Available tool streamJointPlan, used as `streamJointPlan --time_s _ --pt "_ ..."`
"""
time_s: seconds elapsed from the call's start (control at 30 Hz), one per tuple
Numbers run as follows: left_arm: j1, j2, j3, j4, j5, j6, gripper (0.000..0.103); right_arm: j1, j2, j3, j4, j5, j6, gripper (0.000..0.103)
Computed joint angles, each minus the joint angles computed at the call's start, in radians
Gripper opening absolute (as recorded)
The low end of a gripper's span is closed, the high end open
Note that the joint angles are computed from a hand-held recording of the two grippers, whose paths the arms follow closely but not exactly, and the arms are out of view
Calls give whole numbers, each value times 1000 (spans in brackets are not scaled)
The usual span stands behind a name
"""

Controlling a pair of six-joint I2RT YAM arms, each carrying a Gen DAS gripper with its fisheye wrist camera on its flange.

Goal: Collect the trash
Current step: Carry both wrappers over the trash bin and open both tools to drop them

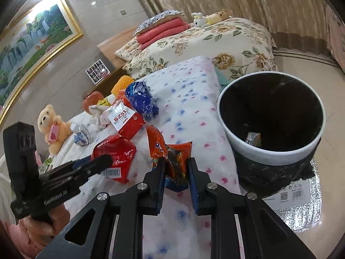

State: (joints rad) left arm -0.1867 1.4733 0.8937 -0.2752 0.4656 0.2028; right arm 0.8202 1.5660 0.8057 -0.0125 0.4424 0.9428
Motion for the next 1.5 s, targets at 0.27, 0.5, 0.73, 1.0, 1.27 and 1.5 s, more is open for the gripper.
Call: streamJointPlan --time_s 0.27,0.5,0.73,1.0,1.27,1.5 --pt "-20 -30 -23 18 -14 -20 31 4 -33 -36 16 22 24 20" --pt "-49 -32 -21 19 -29 -33 31 -1 -73 -74 16 30 43 20" --pt "-97 -23 -8 28 -50 -50 31 -11 -120 -119 15 40 63 20" --pt "-163 -4 10 49 -77 -73 31 -32 -178 -163 -2 57 83 20" --pt "-229 33 39 60 -110 -90 31 -71 -247 -215 -21 66 92 20" --pt "-274 78 87 64 -132 -102 31 -123 -298 -251 -37 56 86 20"
